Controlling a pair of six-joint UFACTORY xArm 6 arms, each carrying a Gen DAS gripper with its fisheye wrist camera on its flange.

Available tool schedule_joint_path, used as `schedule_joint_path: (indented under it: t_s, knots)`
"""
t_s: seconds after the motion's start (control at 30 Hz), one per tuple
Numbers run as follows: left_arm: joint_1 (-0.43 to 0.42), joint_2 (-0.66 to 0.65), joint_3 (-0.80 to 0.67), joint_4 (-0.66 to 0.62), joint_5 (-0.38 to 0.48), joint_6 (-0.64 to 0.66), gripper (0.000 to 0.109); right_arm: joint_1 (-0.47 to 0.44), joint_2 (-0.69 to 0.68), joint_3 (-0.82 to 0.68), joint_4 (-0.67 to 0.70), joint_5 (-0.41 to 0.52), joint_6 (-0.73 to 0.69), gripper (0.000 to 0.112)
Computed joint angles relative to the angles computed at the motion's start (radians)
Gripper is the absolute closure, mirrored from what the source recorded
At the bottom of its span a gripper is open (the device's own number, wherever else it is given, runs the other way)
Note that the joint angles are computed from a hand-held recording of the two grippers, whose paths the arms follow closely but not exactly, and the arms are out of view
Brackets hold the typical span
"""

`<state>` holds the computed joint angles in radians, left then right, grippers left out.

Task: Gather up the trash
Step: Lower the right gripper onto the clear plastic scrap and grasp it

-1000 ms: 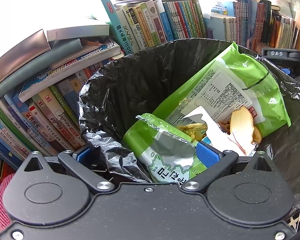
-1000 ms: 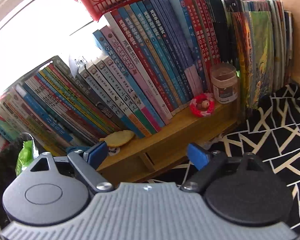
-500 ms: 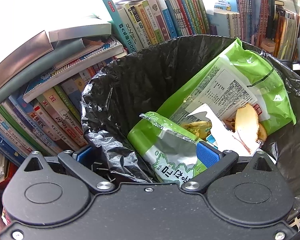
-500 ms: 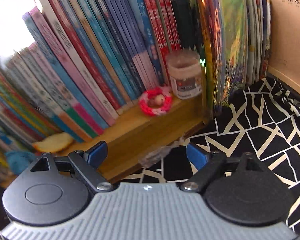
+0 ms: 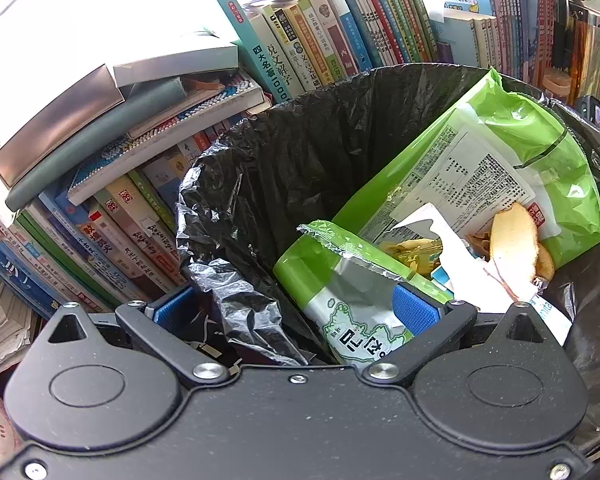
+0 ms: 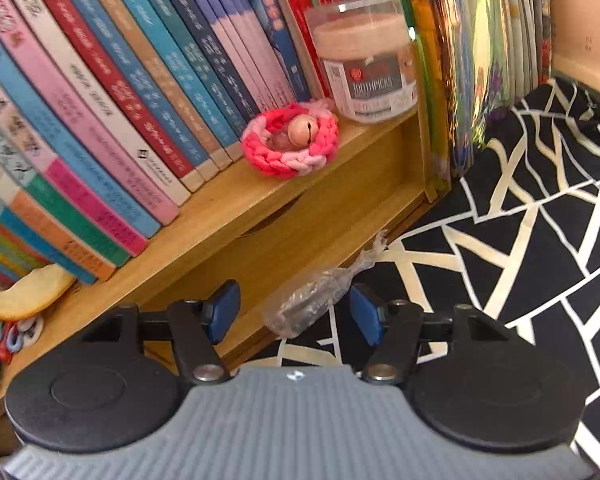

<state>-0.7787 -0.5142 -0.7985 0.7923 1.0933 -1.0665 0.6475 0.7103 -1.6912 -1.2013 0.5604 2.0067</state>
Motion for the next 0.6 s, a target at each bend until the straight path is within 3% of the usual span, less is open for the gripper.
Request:
schedule_joint_path:
  t_s: [0.07, 0.13, 0.3, 0.33, 0.37, 0.6]
  knots:
    - [-0.002, 0.001, -0.001, 0.006, 0.004, -0.002, 0.006, -0.005, 0.022, -0.019, 0.026, -0.005, -0.014, 0.041]
    - [-0.004, 0.004, -0.002, 0.010, 0.005, -0.003, 0.006, 0.001, 0.036, -0.031, 0.014, 0.015, -0.014, 0.053]
    - [-0.005, 0.004, -0.002, 0.012, 0.003, 0.001, 0.006, 0.007, 0.050, -0.051, 0.023, 0.028, -0.029, 0.058]
    - [-0.006, 0.003, -0.001, 0.012, 0.004, 0.001, 0.006, 0.008, 0.046, -0.050, 0.031, 0.032, -0.028, 0.076]
    - [-0.006, 0.003, -0.001, 0.012, 0.004, 0.000, 0.006, 0.011, 0.034, -0.040, 0.046, 0.038, -0.025, 0.080]
    - [0.001, -0.016, 0.021, 0.030, -0.030, -0.036, 0.006, 0.033, -0.031, -0.005, 0.046, 0.072, -0.048, 0.083]
